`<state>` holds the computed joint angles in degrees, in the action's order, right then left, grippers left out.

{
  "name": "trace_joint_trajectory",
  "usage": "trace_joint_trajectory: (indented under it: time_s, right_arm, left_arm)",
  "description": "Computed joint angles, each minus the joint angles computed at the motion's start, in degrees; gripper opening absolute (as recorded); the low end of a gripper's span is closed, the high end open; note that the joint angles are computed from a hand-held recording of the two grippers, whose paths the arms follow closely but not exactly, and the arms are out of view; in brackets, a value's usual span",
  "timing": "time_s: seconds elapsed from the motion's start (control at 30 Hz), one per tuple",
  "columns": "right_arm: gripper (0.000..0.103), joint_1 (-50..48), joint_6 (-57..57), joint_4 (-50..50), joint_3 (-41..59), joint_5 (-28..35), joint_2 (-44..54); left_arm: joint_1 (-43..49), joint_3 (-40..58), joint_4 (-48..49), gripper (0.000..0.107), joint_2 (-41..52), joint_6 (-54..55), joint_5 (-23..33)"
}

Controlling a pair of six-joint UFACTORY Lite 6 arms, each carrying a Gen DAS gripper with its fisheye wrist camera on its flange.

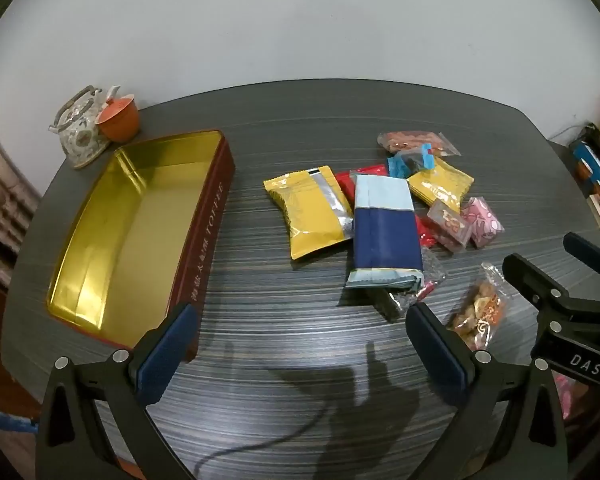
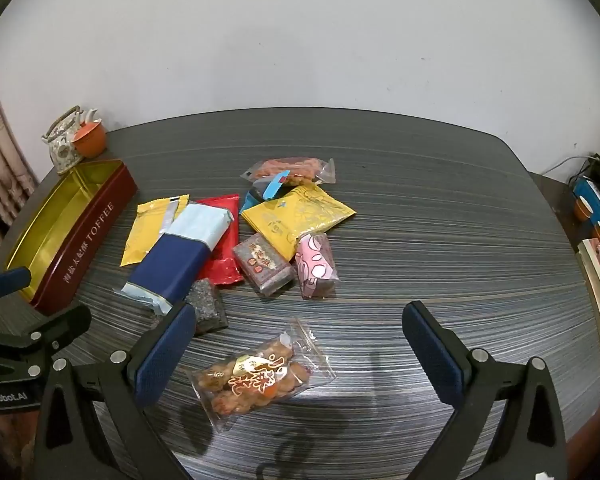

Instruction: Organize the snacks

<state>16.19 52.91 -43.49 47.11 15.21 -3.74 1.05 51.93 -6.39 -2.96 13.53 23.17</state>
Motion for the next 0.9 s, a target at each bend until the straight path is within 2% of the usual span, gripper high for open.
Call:
trace_joint_trajectory:
  time_s: [0.13, 0.3, 0.47, 0.5, 0.67, 0.9]
  right_arm:
    - [0.102, -0.39, -1.28, 1.19, -0.25, -0.38, -0.28]
    - [0.102, -0.56, -2.19, 1.87, -0.23, -0.41, -0.31]
    - [0.102, -0.68, -3.98, 3.61, -0.29, -0.34, -0.61]
    - [0.102, -0.57, -4.3, 3.94, -0.26, -0.19, -0.74]
    - [0.102, -0.76, -6.43, 5.96, -0.54, -0.18, -1.36]
    - [0.102, -0.68, -6.9, 6.29, -0.67, 0.2, -1.57]
  left_arm:
    - [-0.23, 0.34, 1.55, 0.103, 0.41, -1.81, 0.37]
    - [3.28, -0.31, -2.69, 0.103, -1.07, 5.71, 1.05]
    - [4.38, -0.71, -1.35, 0.103, -2.71, 4.93, 2.02]
    - [2.41, -0.73, -0.41, 0.103, -1.24, 2.24, 0.29]
    - [1.25, -0.75, 3.59, 0.103, -0.54, -2.76, -0.69]
    - [-0.16, -0.62, 13.01, 0.103, -0.12, -11.38, -0.12]
